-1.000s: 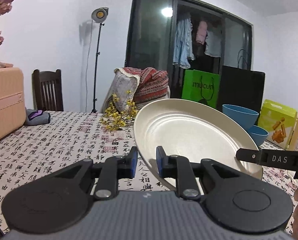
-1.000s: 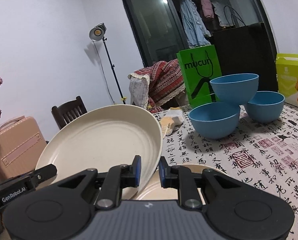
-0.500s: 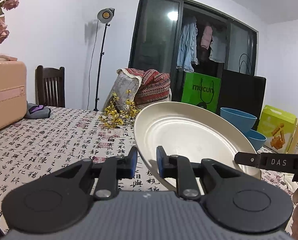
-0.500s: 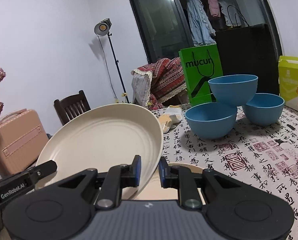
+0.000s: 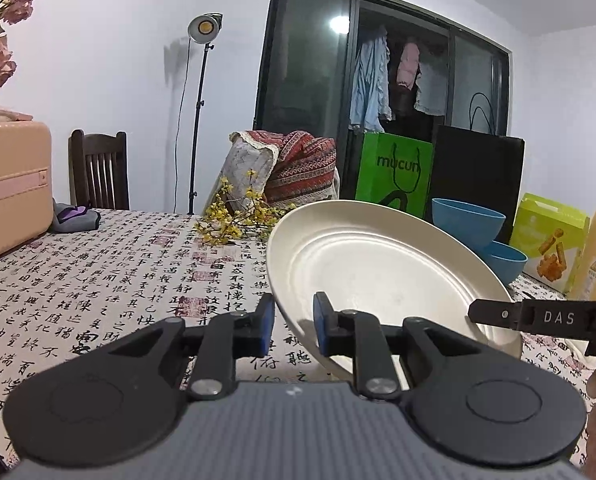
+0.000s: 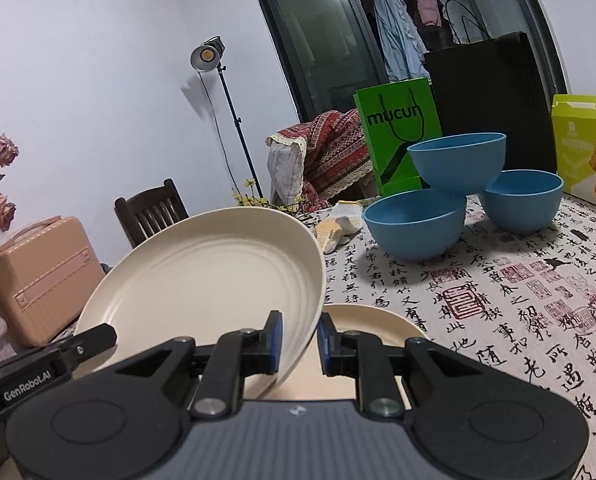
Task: Organize plates and bowls
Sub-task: 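Lower the left gripper's plate onto the plate stack while the right gripper lowers its plate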
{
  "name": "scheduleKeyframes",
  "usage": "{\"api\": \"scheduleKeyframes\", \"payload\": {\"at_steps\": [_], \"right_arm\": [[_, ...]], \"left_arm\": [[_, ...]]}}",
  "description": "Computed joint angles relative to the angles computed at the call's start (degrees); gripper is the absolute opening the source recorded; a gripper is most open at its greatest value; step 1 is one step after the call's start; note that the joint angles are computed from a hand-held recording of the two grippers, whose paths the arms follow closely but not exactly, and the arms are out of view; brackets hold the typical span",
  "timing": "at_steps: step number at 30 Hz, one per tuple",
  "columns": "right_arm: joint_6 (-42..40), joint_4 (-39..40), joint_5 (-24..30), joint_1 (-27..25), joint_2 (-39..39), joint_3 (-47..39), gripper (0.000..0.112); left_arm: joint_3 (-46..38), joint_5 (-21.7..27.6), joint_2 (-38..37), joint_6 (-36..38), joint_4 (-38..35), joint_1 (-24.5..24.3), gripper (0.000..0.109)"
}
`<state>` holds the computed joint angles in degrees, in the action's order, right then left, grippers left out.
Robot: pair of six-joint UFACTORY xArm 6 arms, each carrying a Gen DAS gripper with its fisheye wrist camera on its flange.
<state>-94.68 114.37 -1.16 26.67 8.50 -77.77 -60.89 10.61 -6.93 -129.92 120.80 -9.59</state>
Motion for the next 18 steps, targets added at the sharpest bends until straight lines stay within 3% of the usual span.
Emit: {"api": "scheduleKeyframes", "payload": {"at_steps": [18], "right_arm": [[-0.23,0.07,0.94,-1.97,-0.78,2.97,0.018]], "left_arm": [[-0.95,-1.52,3.59,3.77,-3.43,-1.14,0.021]]}}
